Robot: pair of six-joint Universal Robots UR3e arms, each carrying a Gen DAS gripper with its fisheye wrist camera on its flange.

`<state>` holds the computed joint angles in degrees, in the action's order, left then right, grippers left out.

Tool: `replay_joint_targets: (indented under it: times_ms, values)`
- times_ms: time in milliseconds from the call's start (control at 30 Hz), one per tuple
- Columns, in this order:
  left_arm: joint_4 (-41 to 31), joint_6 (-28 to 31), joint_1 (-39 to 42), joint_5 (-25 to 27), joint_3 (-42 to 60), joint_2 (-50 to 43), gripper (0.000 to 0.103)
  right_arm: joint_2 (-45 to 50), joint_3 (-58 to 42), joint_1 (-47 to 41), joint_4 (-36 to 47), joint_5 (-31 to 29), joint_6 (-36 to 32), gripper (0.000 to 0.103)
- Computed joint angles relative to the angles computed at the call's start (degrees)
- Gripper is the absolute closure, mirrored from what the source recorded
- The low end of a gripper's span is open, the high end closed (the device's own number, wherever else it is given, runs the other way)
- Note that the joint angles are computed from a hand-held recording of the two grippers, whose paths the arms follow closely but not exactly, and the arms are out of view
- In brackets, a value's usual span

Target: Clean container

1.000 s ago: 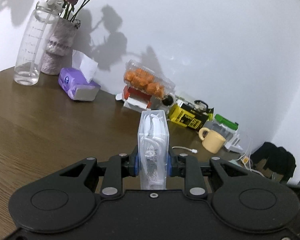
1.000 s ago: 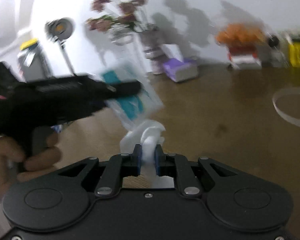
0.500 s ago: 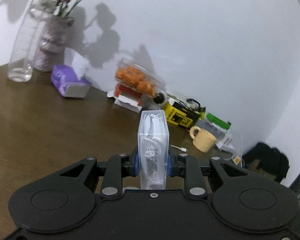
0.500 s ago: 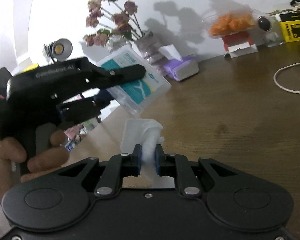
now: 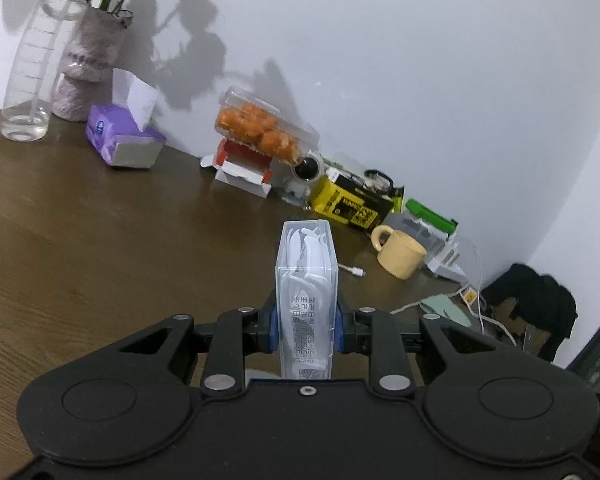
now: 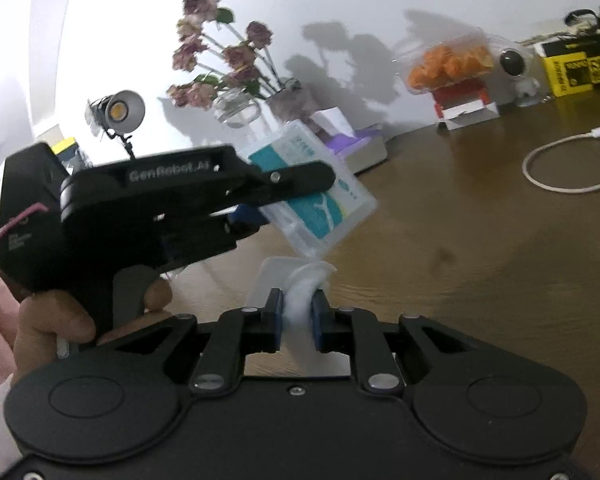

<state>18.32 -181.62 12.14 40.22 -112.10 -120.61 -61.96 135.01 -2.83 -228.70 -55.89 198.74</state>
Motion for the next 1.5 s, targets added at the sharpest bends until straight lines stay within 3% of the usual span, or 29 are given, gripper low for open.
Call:
replay_joint_targets:
  times_ms: [267,433,567,633,733,867,933,1000,1067,1300,1433,1500]
  values:
    - [0.49,1.31,0.09,-0.15,-0.68,0.39,0.078,0.57,-0.69,0.32,-1.67,-1.7,0.91,0.086]
    - [1.88,0.16,1.74,-2.44,-1.78,0.47,0.078,1.56,-0.48,-0.64,-4.5,3.19,-0.52,0.086]
    - [2.52,-2.82,4.42,-6.55,-2.52,-0.25,0.078,0.72,-0.47,1.49,-3.24,-5.01,0.89,0.086]
    - [2.07,-4.87,5.71,-8.55,-2.06,-0.68,0.078,2.15,-0.02,0.22,-6.28,-4.06,3.56,0.086]
    - [2.54,-7.02,7.05,-9.81,-1.79,-0.98,0.078,2.15,-0.87,2.28,-6.63,-7.73,2.78,0.086]
    - [2.7,-8.87,8.38,-12.55,-1.59,-1.9,0.078,2.34,-2.94,1.82,-3.32,-0.87,-0.71,0.086]
    - [3.13,-8.47,8.72,-13.2,-2.36,-2.06,0.078,1.9,-5.05,5.07,0.33,-7.35,-1.8,0.086]
    - [3.17,-6.56,8.88,-12.95,-3.79,-1.86,0.078,2.88,-6.54,5.76,0.81,-11.67,1.41,0.086]
    - [2.64,-5.02,8.92,-12.33,-4.52,-2.0,0.078,4.62,-6.77,4.0,-2.62,-11.03,6.31,0.087]
    - [1.54,-4.65,8.04,-9.8,-2.81,-4.56,0.078,7.49,-8.76,0.5,-7.55,-6.37,9.68,0.087]
    - [1.76,-8.13,7.48,-7.62,0.6,-6.94,0.078,7.69,-6.35,-1.81,-10.06,3.08,5.5,0.087]
    - [1.98,-7.7,7.38,-5.87,0.8,-6.78,0.078,5.23,-4.74,0.77,-5.9,-2.45,-0.64,0.086]
